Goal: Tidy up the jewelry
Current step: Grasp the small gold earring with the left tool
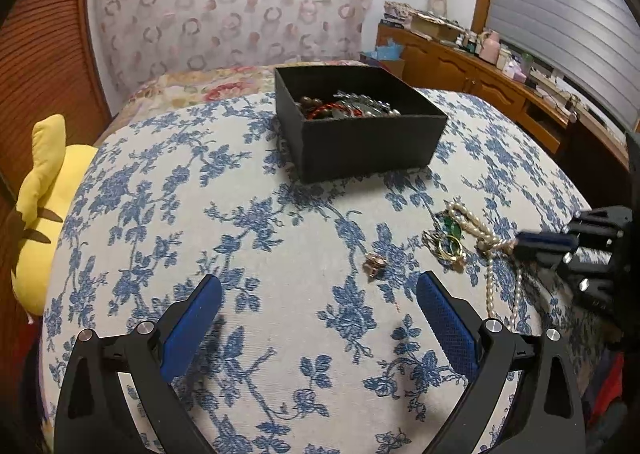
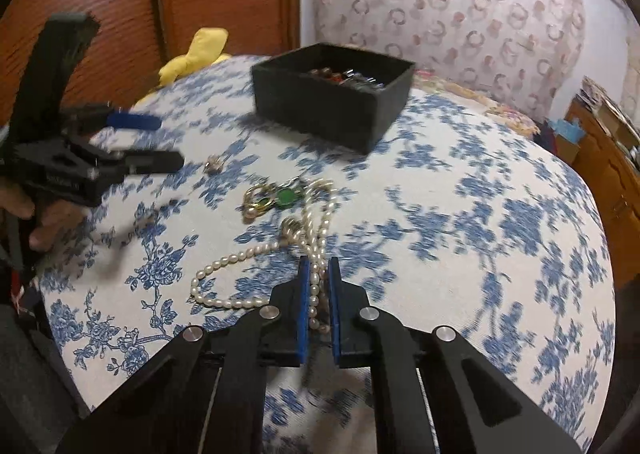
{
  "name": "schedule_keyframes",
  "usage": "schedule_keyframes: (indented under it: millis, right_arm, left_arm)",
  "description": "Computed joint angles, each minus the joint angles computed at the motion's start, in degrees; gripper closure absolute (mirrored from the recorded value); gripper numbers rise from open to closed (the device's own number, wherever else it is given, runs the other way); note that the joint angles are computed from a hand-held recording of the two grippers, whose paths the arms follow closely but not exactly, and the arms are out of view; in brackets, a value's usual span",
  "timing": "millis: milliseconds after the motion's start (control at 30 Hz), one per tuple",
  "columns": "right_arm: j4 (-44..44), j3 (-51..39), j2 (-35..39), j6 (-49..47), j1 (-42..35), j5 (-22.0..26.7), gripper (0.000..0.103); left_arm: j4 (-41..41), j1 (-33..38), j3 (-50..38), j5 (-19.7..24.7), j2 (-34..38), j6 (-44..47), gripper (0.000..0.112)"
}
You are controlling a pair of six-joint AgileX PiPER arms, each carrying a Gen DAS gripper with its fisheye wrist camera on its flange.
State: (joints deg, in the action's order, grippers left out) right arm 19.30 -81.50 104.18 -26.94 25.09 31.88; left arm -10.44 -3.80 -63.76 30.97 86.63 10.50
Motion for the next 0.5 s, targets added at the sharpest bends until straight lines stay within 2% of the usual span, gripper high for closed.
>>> schedule_keyframes:
  millis: [267, 367, 433, 500]
  right_arm:
    - [3.08, 3.42, -4.44, -1.84, -2.38, -4.38, 0.093]
    - [3.81, 3.38, -5.26, -2.65, -3.28, -4.69, 0.093]
    - [4.92, 3.23, -5.55, -3.59, -3.86, -4.6, 0.093]
    - [5.96, 3.01, -5.73, -4.43, -4.21, -4.47, 0.093]
  left_arm:
    - [2.73, -3.16, -1.24, -0.11, 0.87, -1.55, 0.019]
    - [1.35, -3.74, -2.11, 1.0, 1.82, 0.25, 0.037]
    - [0.86, -3.96, -2.76, 1.6, 2.71, 0.94, 0.053]
    - [0.95, -4.08, -3.22, 1.97, 3.32, 0.82, 0.062]
